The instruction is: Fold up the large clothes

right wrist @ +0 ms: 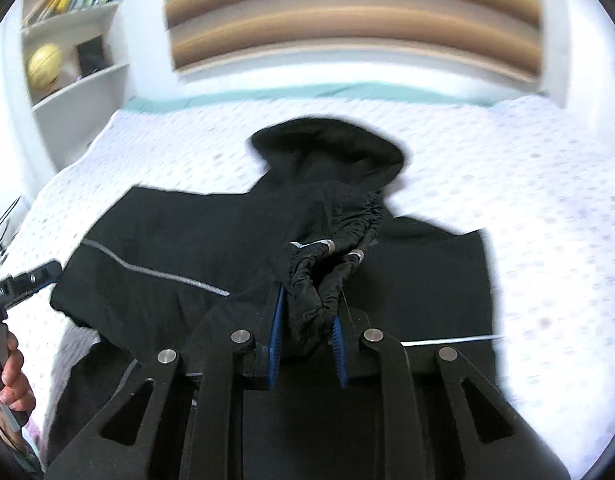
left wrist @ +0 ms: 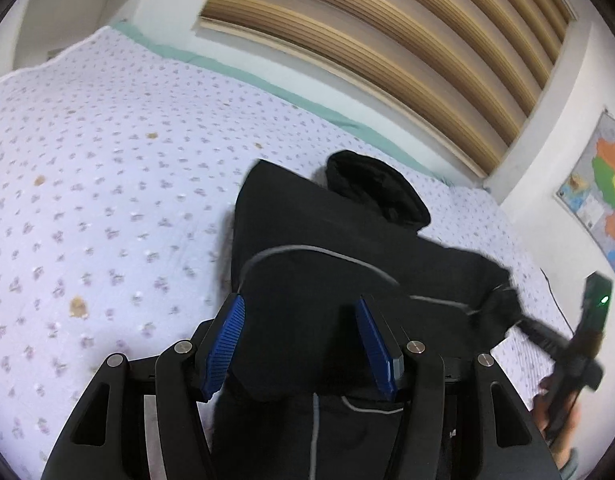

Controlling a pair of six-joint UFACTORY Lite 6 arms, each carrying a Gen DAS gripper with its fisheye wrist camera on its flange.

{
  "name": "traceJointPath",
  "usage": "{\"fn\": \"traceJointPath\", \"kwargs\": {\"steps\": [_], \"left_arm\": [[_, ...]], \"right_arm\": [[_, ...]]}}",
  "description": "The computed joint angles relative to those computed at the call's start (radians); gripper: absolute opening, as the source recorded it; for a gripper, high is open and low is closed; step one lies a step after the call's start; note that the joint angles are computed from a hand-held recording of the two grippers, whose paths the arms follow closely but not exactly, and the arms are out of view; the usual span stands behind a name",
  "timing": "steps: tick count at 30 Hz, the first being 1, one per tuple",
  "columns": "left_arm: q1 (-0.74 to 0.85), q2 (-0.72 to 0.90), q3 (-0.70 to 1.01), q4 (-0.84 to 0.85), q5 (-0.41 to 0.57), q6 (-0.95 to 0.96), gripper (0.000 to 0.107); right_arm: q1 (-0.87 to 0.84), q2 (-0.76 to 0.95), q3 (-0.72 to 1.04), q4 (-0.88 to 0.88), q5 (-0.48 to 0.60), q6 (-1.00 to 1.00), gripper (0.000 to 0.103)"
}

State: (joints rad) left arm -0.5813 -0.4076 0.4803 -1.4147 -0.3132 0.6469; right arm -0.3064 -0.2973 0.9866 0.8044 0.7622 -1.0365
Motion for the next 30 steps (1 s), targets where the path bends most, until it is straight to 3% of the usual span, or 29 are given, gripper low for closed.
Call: {"fn": "traceJointPath", "kwargs": {"steps": [3,7,9,12,15,17,19,20,24,26,28,30], "left_arm": [[-0.008,0.163,0.113,0.116,0.03,-0.087,0.059],[-0.032,0.478,0.331,0.159,0.076,-0.074,0.059],[-0.053,0.637,0.438,0.022,0.074,0.072,0.059],[-0.116,0.786,0.528,-0.137,-0.029,0.258,0.059],[-0.151,0.825,0.568,-0.261,-0.087,0.42,0.059],[-0.161,0.839,0.578,-0.295,-0.112,0.474,0.06],[-0.172,0.839,0.57,-0.271,-0.126,0.449,0.06],[-0.171,0.826,0.554,-0.253,-0.124,0.429,0.06],[-0.157,0.649,0.421,-0.239,-0.076,0.383,0.06],[-0.168,0.544,0.383,-0.289,-0.1,0.424,0.06],[-0.173,0.508,0.416,-0.388,-0.154,0.533,0.06],[-0.153,0.567,0.526,-0.521,-0.204,0.679,0.066]], "right_arm": [[-0.187,0.091,0.104,0.019,0.062,-0.103,0.024],[-0.251,0.248,0.16,-0.02,0.029,-0.164,0.024],[-0.247,0.332,0.146,-0.06,-0.034,-0.157,0.024],[-0.26,0.471,0.101,-0.053,-0.128,-0.21,0.024],[-0.352,0.643,0.149,0.107,-0.034,-0.375,0.026],[-0.413,0.759,0.259,0.125,0.105,-0.342,0.026],[-0.439,0.787,0.297,0.11,0.167,-0.31,0.027],[-0.449,0.772,0.293,0.098,0.179,-0.309,0.028],[-0.491,0.628,0.239,0.064,0.194,-0.286,0.059],[-0.519,0.527,0.22,0.109,0.245,-0.304,0.066],[-0.494,0.443,0.212,0.148,0.281,-0.296,0.067],[-0.398,0.387,0.2,0.118,0.244,-0.238,0.068]]}}
